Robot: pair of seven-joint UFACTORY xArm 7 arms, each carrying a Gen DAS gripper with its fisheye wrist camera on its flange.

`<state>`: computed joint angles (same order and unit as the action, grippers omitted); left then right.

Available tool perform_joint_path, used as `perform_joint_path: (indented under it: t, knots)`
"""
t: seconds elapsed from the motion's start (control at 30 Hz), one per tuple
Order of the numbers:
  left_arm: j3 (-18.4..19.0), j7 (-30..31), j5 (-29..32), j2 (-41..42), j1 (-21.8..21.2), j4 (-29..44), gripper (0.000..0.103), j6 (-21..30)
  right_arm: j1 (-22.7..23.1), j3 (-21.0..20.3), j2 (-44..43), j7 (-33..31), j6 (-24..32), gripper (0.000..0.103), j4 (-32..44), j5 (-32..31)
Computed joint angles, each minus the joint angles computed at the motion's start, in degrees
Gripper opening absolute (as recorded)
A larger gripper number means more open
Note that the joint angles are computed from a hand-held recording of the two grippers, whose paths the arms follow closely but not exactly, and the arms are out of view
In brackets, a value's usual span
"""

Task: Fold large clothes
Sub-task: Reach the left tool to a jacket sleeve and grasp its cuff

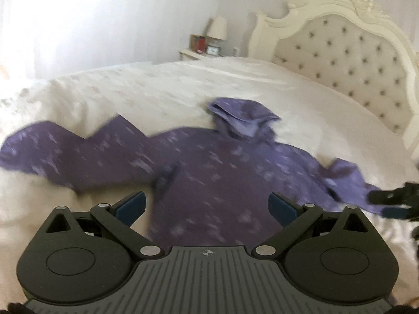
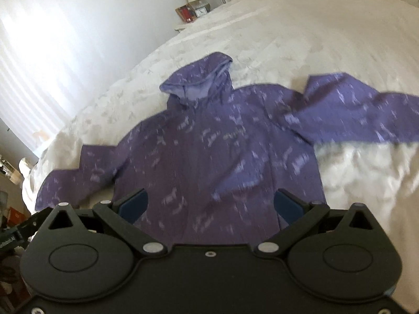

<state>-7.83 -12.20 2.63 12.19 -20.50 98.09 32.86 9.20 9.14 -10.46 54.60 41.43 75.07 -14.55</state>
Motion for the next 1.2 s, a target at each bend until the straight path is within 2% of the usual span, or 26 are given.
perform_joint_path:
  t: [0.23,0.37,0.53,0.67,0.73,0.93,1.1,1.2]
  knots:
    - [3.4,0.2,3.7,7.9,1.8,10.1,0.102,1.3,1.2,-1.5,11.7,-2.3,0.8,0.102,12.8,-2.4]
    - [4.1,1.8,2.1,12.6,4.3,17.1,0.102,4.4,3.8,-3.4,19.6,-3.1,2.5,0.102,21.3,-4.3]
    - [5.8,3.2,1.9,16.8,6.5,23.3,0.102,5.8,7.2,-6.3,29.8,-4.5,4.7,0.102,32.3,-5.3]
    - [6.3,4.2,1.1,21.2,8.4,30.2,0.102,9.1,9.7,-9.3,35.8,-1.8,3.9,0.102,37.4,-6.0]
    - [6.7,4.3,1.0,22.3,9.1,31.6,0.102,9.7,11.0,-10.9,37.7,0.4,3.3,0.102,38.5,-7.4]
    - [7.7,4.1,1.0,20.7,11.4,27.8,0.102,8.2,15.0,-15.1,41.2,6.8,-0.6,0.102,37.2,-14.9]
    - [6.9,2.6,-1.7,19.9,13.8,24.9,0.102,7.6,16.4,-16.3,41.8,10.5,-3.7,0.102,33.0,-18.9]
    - [6.9,1.5,-2.4,20.7,14.3,25.0,0.102,8.1,16.0,-15.8,42.1,11.0,-3.5,0.102,32.2,-18.6]
